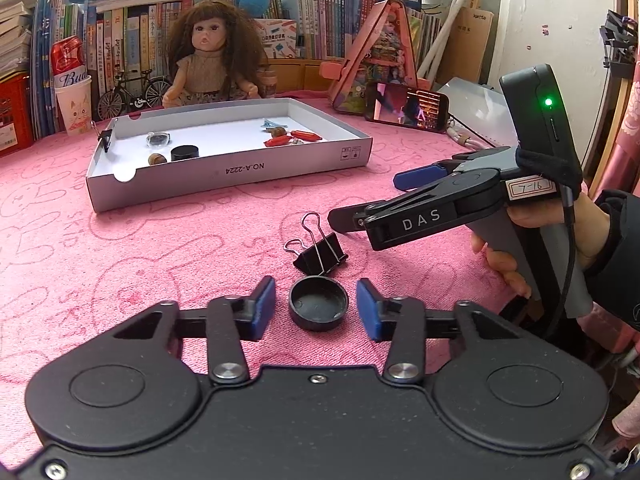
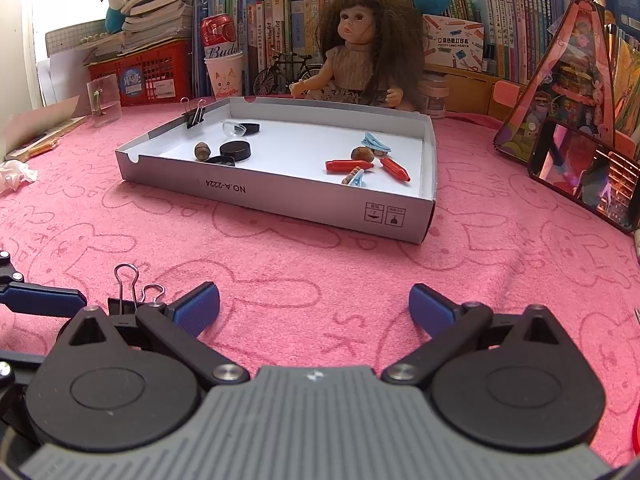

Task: Organize rigid objects
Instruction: 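Grasp another black round lid with the left tool while the right tool grasps a black binder clip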

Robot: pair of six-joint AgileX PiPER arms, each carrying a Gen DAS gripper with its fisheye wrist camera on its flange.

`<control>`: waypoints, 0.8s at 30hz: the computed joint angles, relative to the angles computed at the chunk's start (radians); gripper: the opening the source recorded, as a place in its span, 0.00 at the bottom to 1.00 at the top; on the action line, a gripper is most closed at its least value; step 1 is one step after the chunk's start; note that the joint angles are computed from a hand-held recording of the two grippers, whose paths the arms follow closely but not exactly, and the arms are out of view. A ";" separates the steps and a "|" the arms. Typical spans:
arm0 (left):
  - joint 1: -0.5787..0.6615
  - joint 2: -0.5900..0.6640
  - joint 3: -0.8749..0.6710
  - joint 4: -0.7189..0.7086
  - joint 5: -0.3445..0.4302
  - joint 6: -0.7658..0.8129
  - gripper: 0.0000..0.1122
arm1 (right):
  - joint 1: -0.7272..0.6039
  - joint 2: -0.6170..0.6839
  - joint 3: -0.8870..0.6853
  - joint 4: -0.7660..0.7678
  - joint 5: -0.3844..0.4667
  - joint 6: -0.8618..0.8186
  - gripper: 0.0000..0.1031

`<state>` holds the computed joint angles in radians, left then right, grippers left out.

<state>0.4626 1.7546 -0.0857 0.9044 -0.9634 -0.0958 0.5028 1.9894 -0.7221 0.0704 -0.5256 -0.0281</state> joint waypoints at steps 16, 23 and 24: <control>0.041 -0.017 -0.005 0.008 0.002 -0.028 0.27 | -0.030 -0.034 0.111 -0.218 -0.181 0.175 0.98; 0.085 -0.062 -0.031 -0.016 0.013 -0.047 0.27 | -0.026 -0.076 0.173 -0.340 -0.251 0.261 0.94; 0.090 -0.071 -0.040 -0.020 0.022 -0.062 0.27 | -0.016 -0.080 0.180 -0.335 -0.253 0.260 0.94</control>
